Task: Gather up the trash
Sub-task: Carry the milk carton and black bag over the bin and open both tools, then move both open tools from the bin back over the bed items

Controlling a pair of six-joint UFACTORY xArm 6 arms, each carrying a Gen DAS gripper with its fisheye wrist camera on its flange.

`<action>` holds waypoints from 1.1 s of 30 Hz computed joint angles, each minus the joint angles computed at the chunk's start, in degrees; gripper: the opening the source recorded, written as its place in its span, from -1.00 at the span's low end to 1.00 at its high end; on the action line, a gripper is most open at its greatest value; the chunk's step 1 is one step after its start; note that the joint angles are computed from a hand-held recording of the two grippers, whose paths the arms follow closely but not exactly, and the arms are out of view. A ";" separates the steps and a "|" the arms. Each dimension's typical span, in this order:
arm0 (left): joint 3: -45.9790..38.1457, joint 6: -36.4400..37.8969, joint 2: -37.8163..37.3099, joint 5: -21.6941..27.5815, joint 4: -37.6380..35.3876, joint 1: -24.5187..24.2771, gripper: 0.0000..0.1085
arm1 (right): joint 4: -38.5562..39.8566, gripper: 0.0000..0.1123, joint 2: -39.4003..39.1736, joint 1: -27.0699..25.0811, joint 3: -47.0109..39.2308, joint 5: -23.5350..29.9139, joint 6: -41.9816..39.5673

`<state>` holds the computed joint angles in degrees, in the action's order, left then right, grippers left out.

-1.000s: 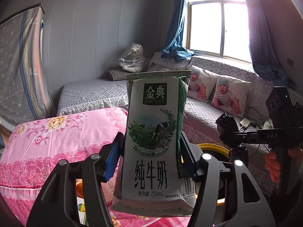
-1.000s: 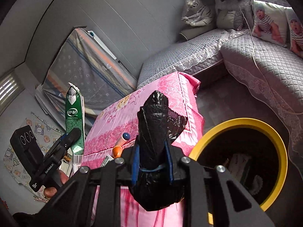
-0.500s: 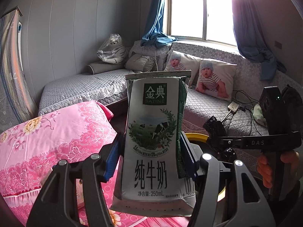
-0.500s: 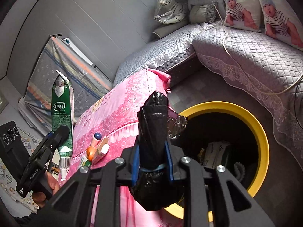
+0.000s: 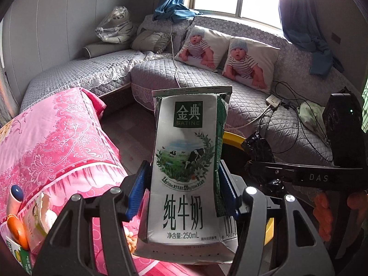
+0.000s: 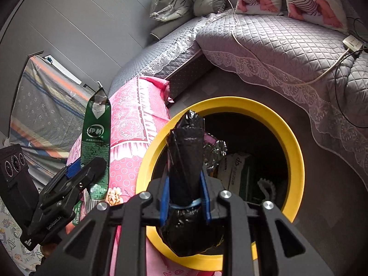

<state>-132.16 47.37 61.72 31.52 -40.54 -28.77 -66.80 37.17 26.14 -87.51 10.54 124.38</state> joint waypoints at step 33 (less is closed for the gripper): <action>26.37 14.84 -18.25 -2.96 -3.01 18.63 0.75 | 30.22 0.33 12.92 5.44 -21.23 -3.88 -35.18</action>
<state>-105.79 62.21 43.47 28.56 -43.55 -10.14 -36.58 50.08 31.58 -108.75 6.66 89.20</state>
